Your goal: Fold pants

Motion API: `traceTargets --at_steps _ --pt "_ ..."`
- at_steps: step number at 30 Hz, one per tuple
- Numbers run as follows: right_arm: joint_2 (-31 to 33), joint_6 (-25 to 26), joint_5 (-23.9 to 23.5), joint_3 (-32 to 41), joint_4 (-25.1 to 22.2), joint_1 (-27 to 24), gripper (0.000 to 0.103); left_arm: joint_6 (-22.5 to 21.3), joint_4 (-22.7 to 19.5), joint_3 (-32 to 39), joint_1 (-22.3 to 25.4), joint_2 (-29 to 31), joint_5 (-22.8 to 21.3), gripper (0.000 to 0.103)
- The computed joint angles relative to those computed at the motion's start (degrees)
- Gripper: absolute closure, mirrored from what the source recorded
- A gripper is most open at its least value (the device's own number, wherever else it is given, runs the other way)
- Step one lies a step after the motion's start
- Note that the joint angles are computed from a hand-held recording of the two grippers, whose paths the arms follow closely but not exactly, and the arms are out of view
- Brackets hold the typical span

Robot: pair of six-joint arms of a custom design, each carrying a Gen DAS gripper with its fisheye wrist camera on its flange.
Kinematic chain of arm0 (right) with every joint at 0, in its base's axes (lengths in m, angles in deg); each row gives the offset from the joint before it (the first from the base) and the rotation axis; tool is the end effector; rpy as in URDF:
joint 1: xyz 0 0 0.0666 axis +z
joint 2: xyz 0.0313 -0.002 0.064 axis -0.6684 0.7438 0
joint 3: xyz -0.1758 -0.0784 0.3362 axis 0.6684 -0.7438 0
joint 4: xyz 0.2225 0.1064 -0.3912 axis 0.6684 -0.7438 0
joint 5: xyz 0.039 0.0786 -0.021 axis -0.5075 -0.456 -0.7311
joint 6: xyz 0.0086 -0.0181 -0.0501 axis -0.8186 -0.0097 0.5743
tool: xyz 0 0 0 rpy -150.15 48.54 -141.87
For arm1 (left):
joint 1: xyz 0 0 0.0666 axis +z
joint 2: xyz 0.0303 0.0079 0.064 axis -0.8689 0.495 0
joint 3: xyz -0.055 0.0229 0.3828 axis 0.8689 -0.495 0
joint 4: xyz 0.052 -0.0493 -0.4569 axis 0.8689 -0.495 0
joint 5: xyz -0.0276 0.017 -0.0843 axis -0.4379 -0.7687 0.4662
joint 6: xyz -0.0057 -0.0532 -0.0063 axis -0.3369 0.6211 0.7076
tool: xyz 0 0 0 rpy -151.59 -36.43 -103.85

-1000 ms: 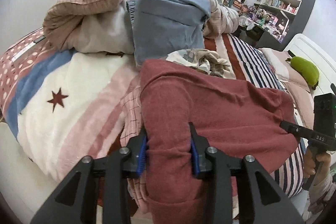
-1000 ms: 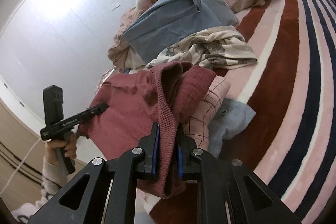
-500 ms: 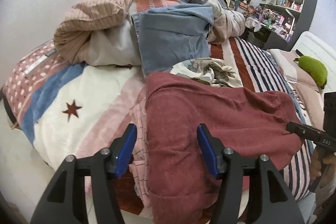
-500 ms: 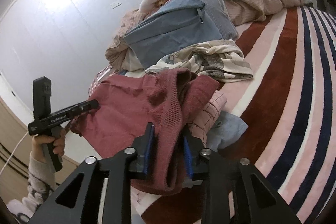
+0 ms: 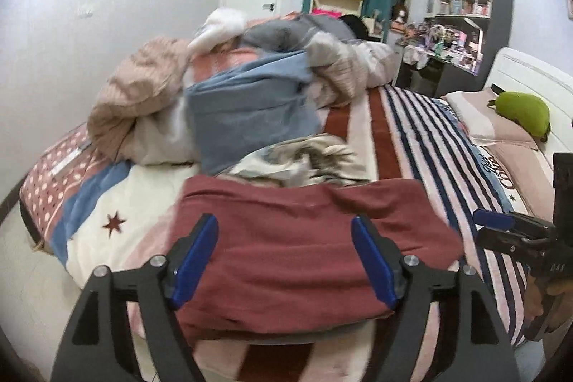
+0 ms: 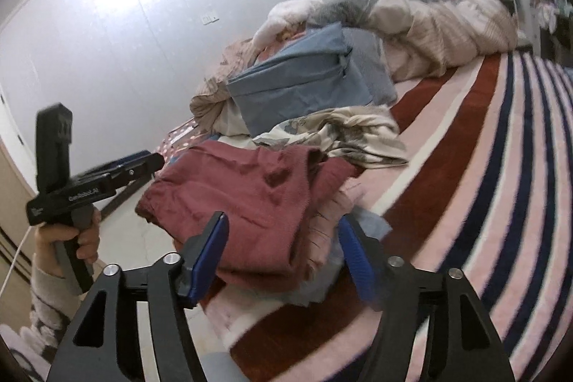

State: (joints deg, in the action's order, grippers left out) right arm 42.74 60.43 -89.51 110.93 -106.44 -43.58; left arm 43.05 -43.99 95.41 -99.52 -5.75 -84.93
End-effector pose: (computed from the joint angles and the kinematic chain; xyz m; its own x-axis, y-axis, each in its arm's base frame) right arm 0.5812 0.0129 0.4838 -0.4380 -0.4487 -0.7790 -0.8926 0.3201 0.3175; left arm 0.3851 -0.2804 0.4970 -0.4678 -0.3576 -0.8083 -0.5067 0.8578 -0.0862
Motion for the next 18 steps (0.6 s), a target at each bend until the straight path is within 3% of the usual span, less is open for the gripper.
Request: traceTargets --at_steps 5,9,18 --pt "-2.09 1.65 -0.9 -2.37 5.06 -4.76 0.028 -0.76 -0.16 8.17 -4.3 7.91 -5.76 0.022" --pt "-3.14 1.5 -1.77 -4.22 10.68 -9.17 0.023 -2.8 2.59 14.79 -7.16 14.06 -9.18 0.019" --pt "-1.06 -6.34 -5.92 -3.72 25.81 -20.88 0.01 -14.04 12.09 32.48 -11.87 29.87 -17.09 0.007"
